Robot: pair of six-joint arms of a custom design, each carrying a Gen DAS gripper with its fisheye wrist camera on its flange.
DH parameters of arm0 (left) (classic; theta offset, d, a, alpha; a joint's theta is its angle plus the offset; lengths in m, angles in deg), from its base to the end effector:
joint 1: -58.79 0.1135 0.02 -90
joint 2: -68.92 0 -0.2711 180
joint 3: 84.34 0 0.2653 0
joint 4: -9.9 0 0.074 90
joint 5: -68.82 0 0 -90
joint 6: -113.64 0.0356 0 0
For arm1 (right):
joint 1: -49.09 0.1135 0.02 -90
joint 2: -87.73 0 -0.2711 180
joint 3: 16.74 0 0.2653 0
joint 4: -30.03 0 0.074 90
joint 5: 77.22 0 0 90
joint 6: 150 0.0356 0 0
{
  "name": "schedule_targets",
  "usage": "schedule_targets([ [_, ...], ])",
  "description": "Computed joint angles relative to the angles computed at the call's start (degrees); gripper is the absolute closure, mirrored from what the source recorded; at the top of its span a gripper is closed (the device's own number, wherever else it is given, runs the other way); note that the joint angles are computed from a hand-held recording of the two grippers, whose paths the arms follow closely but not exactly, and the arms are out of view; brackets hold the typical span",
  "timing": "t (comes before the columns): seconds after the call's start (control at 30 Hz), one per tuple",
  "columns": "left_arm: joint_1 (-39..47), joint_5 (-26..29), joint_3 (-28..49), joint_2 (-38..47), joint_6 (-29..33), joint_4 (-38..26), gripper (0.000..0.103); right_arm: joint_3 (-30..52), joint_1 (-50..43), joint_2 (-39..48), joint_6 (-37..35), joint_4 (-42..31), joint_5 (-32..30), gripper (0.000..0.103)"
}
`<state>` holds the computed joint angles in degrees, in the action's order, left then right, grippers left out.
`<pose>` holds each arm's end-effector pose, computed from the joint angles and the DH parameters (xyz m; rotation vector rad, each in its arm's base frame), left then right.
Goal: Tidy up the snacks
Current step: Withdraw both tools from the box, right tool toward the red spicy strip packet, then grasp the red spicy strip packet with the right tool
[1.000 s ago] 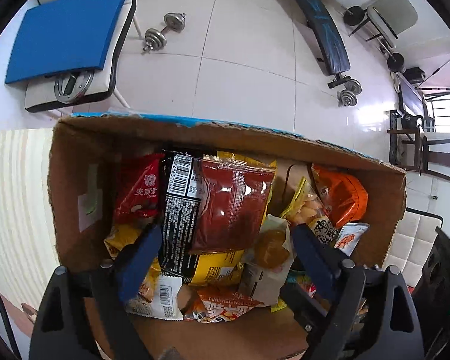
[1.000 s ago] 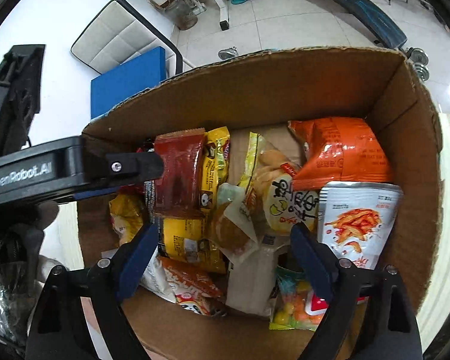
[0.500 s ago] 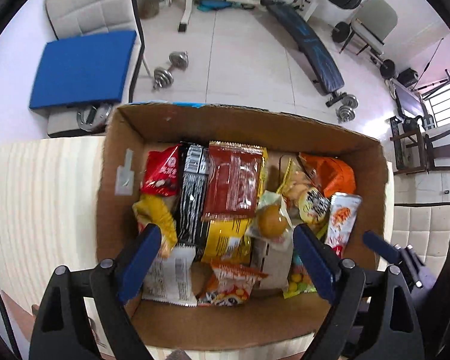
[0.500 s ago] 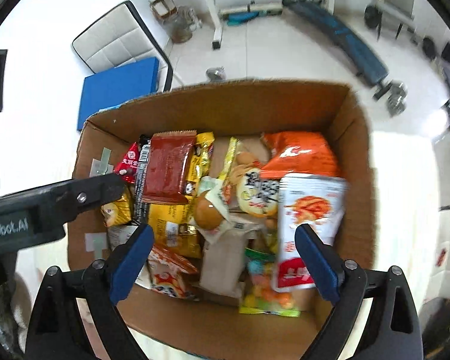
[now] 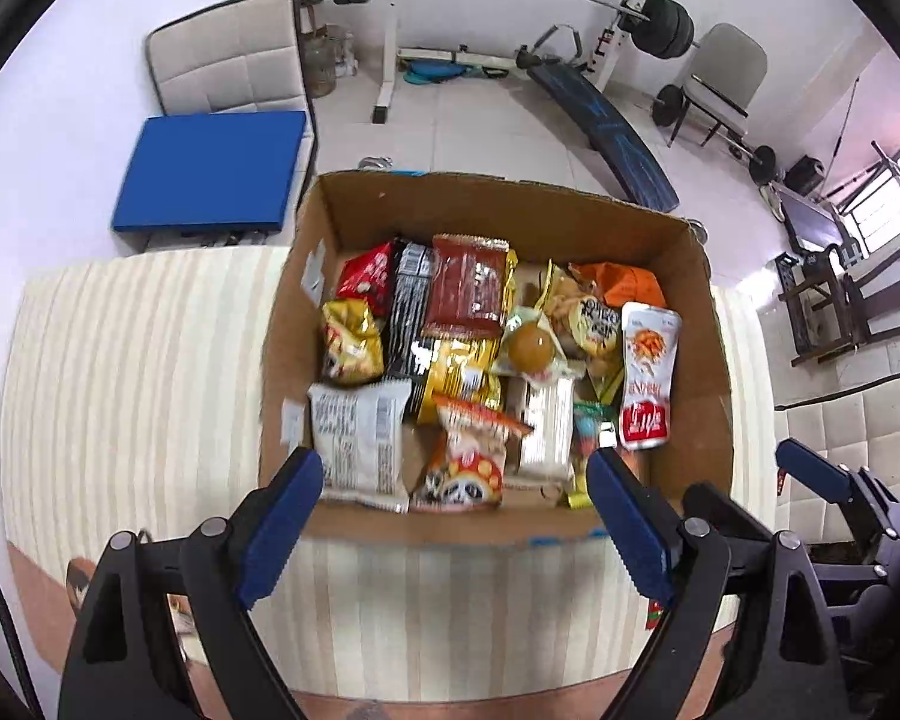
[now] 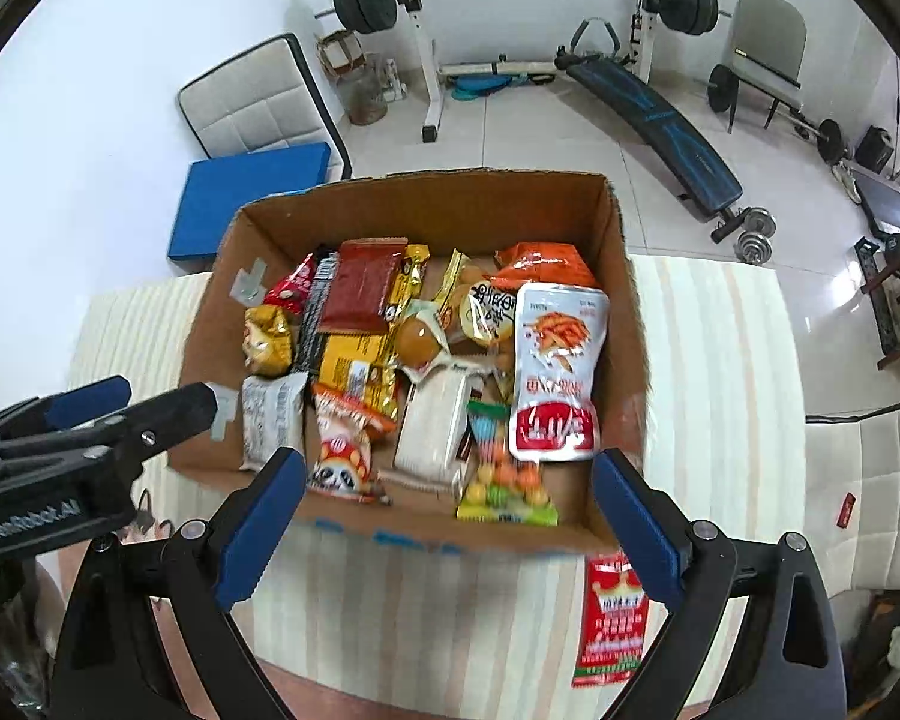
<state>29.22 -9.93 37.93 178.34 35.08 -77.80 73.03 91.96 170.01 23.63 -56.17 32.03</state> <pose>0.3421 -0.2021 0.3230 1.0486 2.6957 -0.3419 0.2042 0.1735 0.3112 1.0024 2.5657 0.0329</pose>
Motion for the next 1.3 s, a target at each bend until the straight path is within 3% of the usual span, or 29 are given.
schedule_targets([
  [0.2,-0.1,0.4,-10.6,-9.9,-0.5,3.9,0.013,-3.4,9.6,-4.7,13.5,-2.7,1.4,0.005],
  [0.37,-2.1,-2.5,-21.0,-16.5,0.0,9.8,0.013,-19.1,18.4,-13.8,30.7,-0.5,-3.8,0.006],
  [0.53,-5.5,-4.2,-29.6,-18.5,-1.4,12.8,0.013,-37.5,24.1,-20.7,41.2,11.0,-12.2,0.007],
  [0.63,-7.5,-5.6,-33.4,-18.4,-2.2,14.7,0.013,-44.0,24.4,-19.2,41.3,18.9,-15.5,0.007],
  [0.8,-9.9,-6.7,-37.1,-17.3,-3.5,17.0,0.013,-49.5,20.3,-14.4,35.6,28.2,-20.2,0.011],
  [0.9,-10.6,-6.8,-37.5,-16.5,-4.2,17.7,0.013,-49.9,18.4,-9.3,31.8,31.6,-22.8,0.030],
  [1.07,-11.0,-7.3,-37.0,-16.0,-4.7,18.5,0.013,-46.0,19.8,-4.0,30.8,29.8,-21.2,0.045],
  [1.3,-10.7,-7.3,-36.7,-16.0,-4.8,18.8,0.013,-42.4,24.7,-0.6,33.5,28.5,-19.7,0.055],
])
